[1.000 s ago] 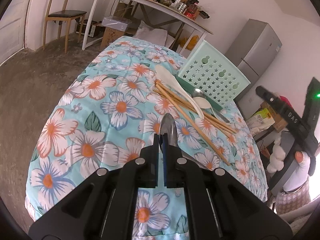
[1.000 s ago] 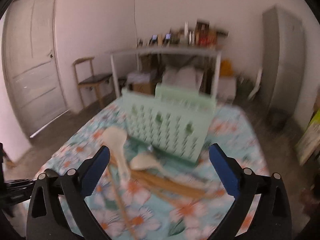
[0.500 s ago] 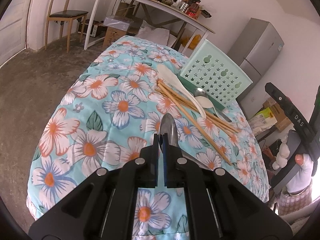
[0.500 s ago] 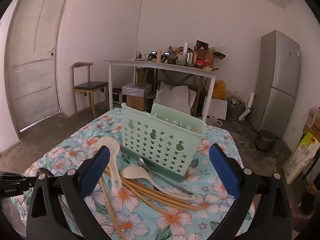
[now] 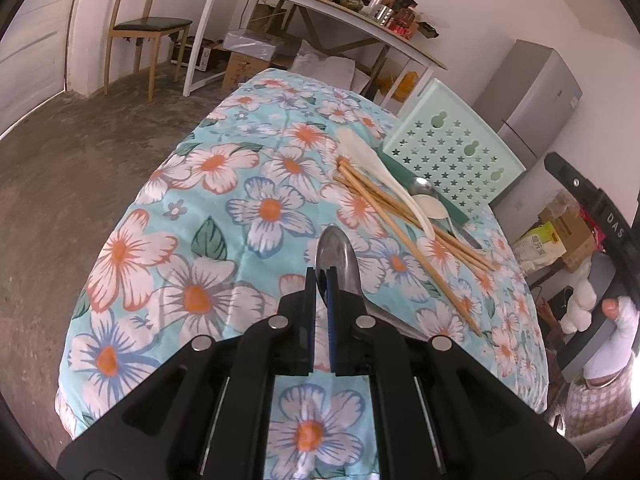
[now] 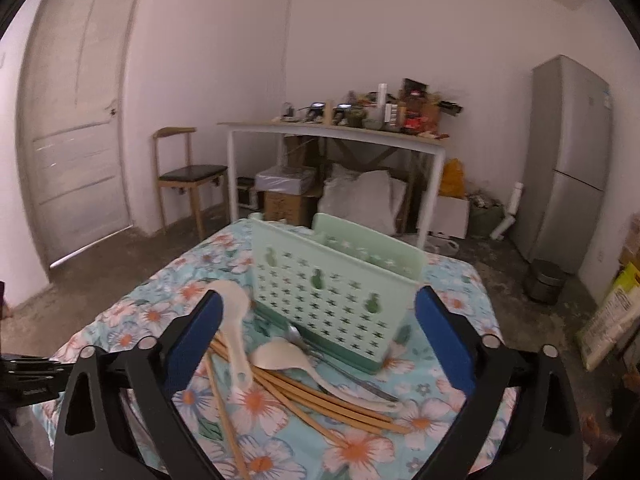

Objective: Organize utensils

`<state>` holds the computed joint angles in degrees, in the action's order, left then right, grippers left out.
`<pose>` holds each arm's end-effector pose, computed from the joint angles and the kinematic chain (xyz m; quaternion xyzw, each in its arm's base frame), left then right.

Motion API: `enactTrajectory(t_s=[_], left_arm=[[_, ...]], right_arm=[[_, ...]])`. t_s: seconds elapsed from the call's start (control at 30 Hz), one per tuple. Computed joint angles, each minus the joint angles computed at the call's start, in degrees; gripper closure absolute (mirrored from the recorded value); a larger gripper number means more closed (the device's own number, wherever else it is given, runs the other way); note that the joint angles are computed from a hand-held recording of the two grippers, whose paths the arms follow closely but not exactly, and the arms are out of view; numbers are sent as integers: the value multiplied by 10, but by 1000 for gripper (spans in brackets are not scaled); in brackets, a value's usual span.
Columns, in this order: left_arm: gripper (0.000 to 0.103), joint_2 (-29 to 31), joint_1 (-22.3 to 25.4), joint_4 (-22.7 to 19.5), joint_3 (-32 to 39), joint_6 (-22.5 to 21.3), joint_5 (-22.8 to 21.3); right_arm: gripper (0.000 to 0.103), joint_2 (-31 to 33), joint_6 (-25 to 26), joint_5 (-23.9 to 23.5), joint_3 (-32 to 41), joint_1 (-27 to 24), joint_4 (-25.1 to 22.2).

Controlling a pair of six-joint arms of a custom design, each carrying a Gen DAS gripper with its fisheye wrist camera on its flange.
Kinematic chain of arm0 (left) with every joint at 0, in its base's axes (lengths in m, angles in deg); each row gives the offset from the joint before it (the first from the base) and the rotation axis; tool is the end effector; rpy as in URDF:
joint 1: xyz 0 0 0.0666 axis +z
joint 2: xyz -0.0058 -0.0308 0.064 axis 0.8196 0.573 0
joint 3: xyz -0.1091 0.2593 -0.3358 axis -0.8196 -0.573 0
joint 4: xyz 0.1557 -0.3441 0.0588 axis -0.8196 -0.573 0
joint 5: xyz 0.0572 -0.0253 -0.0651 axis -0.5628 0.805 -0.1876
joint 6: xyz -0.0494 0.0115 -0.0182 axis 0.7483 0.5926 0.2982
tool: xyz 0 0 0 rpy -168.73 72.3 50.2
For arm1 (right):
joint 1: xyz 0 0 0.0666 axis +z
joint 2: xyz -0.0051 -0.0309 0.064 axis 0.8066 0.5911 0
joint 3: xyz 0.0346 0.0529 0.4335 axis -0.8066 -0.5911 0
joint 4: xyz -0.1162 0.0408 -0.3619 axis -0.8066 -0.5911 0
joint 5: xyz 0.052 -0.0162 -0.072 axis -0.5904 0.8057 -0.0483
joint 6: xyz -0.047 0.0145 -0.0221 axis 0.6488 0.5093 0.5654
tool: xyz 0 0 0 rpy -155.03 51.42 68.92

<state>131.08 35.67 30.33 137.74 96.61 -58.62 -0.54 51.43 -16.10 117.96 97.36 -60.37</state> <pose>0.3666 -0.1383 0.5870 0.0313 0.9085 -0.2427 0.3388 0.3423 0.2941 0.5977 -0.0232 0.8290 -0.0123 0.5586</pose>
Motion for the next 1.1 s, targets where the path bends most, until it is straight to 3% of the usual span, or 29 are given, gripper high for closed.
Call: enactTrajectory(t_s=[0.17,0.33,0.43,0.77,0.9,1.1], left_arm=[[98,2,5,13,-15,1,4],[97,7,14,33,-26,-3,18],[97,12,20,44,-31,-3,32],[96,25,34,66,-38,-16,74],[96,27,38,73,-41,-17,86],[96,31,43,75,-41,-20,99]], right_arm=[[25,57,27,-100,60,-13,-23],[31,157,37,-206,167,-33,-104],[33,223,36,-244,244,-44,-167],[38,389,9,-256,466,-69,-364],[42,389,-4,-261,459,-69,-365],[80,379,-52,-306,458,-83,-358]])
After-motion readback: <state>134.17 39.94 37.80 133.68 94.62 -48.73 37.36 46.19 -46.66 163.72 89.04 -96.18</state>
